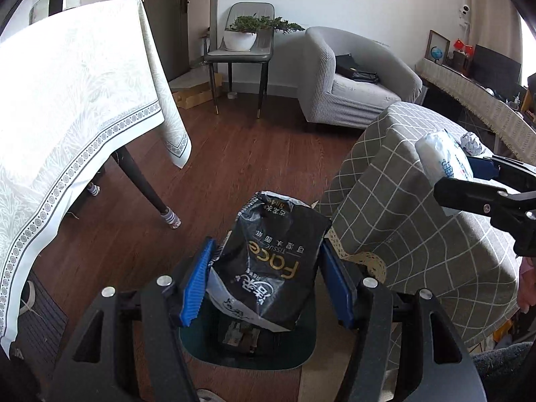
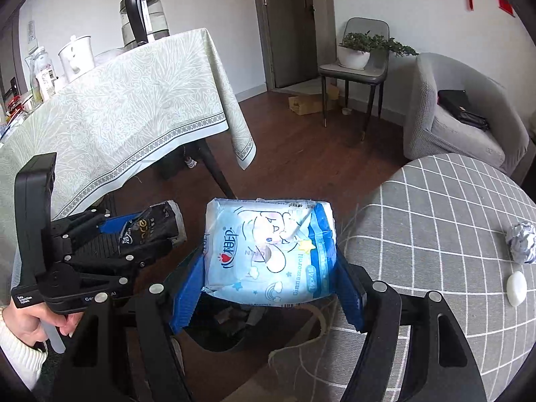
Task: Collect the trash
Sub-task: 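Carry the black bag and the blue pack over the teal bin with both tools, then open the left tool to drop the black bag while the right tool drops the blue pack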
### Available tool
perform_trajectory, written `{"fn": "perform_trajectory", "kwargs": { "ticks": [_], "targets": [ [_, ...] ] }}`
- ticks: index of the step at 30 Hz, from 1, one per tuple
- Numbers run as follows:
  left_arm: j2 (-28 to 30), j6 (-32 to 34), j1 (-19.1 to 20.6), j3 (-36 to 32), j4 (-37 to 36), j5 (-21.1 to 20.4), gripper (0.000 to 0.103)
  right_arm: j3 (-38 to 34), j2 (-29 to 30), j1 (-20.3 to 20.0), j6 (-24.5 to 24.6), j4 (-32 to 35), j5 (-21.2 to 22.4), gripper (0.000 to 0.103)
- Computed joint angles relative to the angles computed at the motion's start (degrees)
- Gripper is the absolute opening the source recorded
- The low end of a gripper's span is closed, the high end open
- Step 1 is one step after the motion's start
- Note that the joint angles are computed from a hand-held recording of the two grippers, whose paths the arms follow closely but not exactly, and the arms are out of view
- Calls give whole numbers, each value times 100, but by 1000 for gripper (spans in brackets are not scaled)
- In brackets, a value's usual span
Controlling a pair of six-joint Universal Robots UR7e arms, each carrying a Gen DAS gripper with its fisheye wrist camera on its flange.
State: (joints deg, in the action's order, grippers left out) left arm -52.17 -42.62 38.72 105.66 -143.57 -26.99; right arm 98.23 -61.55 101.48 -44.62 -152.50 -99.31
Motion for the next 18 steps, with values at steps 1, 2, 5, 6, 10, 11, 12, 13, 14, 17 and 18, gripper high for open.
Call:
{"fn": "perform_trajectory", "kwargs": {
  "ticks": [1, 2, 5, 6, 10, 11, 12, 13, 14, 17, 18],
  "targets": [
    [-46, -62, 26, 57, 51, -21, 65, -1, 36, 27, 8, 14, 3, 71],
    [-94, -131, 54, 108, 109, -39, 65, -5, 73, 47, 24, 25, 7, 71],
    [-189, -274, 137, 227, 219, -121, 65, -21, 191, 96, 64, 51, -24, 71],
    [-219, -321, 168, 255, 271, -161, 65, -23, 225, 110, 86, 58, -33, 71],
    [-276, -537, 244, 340, 538, -254, 65, -50, 356, 165, 135, 85, -56, 71],
    [-282, -579, 267, 349, 599, -271, 65, -58, 384, 171, 140, 95, -58, 71],
    [-302, -640, 300, 366, 686, -287, 65, -60, 412, 185, 150, 100, -62, 71],
    [-318, -701, 327, 370, 775, -315, 65, -61, 437, 202, 156, 106, -67, 71],
    [-337, -743, 358, 386, 825, -348, 65, -68, 466, 216, 155, 108, -74, 71],
    [-410, -899, 458, 426, 990, -443, 65, -69, 532, 255, 149, 105, -93, 71],
    [-440, -964, 486, 451, 1036, -487, 65, -67, 549, 263, 154, 103, -99, 71]
  ]
}}
